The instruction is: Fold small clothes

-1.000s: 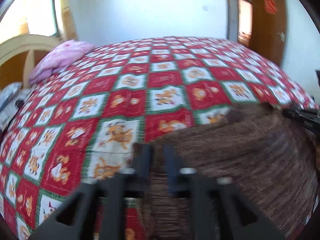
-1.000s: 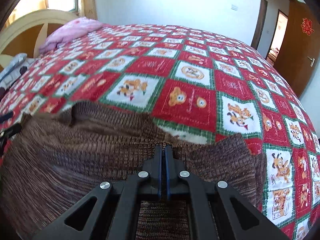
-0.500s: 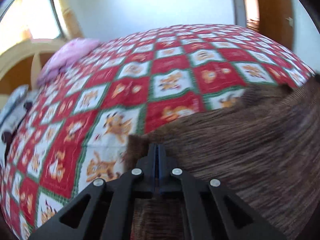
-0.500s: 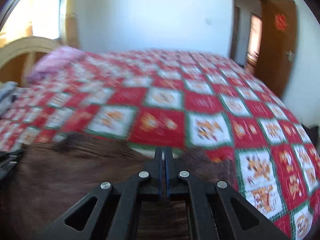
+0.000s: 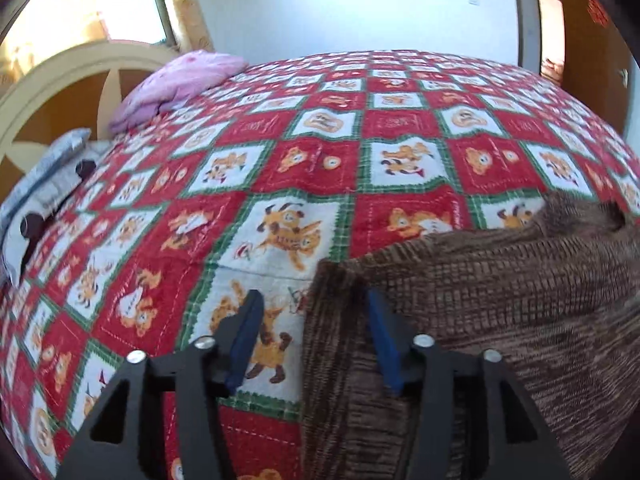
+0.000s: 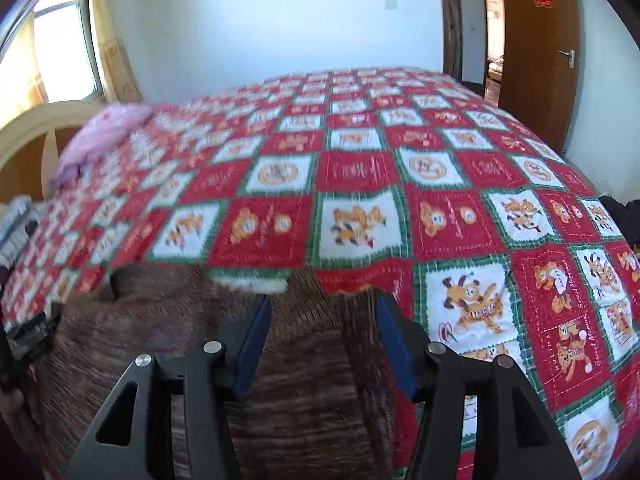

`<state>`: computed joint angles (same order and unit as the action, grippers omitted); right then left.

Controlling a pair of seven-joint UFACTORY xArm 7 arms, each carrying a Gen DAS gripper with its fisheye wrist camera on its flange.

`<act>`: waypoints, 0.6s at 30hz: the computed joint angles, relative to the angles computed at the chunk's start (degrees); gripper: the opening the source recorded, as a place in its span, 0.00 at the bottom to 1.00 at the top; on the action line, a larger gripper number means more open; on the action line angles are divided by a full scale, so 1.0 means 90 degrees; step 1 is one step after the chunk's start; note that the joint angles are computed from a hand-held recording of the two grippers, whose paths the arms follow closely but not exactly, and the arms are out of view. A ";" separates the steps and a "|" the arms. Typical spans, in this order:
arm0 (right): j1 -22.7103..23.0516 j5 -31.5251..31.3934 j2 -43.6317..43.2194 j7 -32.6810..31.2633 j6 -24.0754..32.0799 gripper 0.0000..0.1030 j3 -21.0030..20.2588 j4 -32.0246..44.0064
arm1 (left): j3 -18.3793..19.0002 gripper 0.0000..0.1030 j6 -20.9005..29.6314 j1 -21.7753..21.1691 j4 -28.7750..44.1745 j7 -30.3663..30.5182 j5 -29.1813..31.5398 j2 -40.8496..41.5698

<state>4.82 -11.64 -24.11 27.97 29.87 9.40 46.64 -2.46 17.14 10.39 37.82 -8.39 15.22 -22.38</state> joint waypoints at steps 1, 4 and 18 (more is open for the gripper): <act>0.0019 -0.0035 0.0053 -0.0125 0.0272 0.54 0.0002 0.0073 | 0.0089 0.57 0.0008 -0.0075 0.0004 0.0075 -0.0110 0.0009; -0.0051 -0.0345 0.0202 -0.0077 0.0488 0.41 0.0133 0.0096 | 0.0055 0.59 0.0004 -0.0042 -0.0001 0.0050 -0.0120 0.0013; 0.0009 0.0070 -0.0228 0.0298 0.0411 0.18 -0.0347 -0.0293 | 0.0239 0.71 -0.0024 -0.0197 -0.0017 0.0264 -0.0465 0.0028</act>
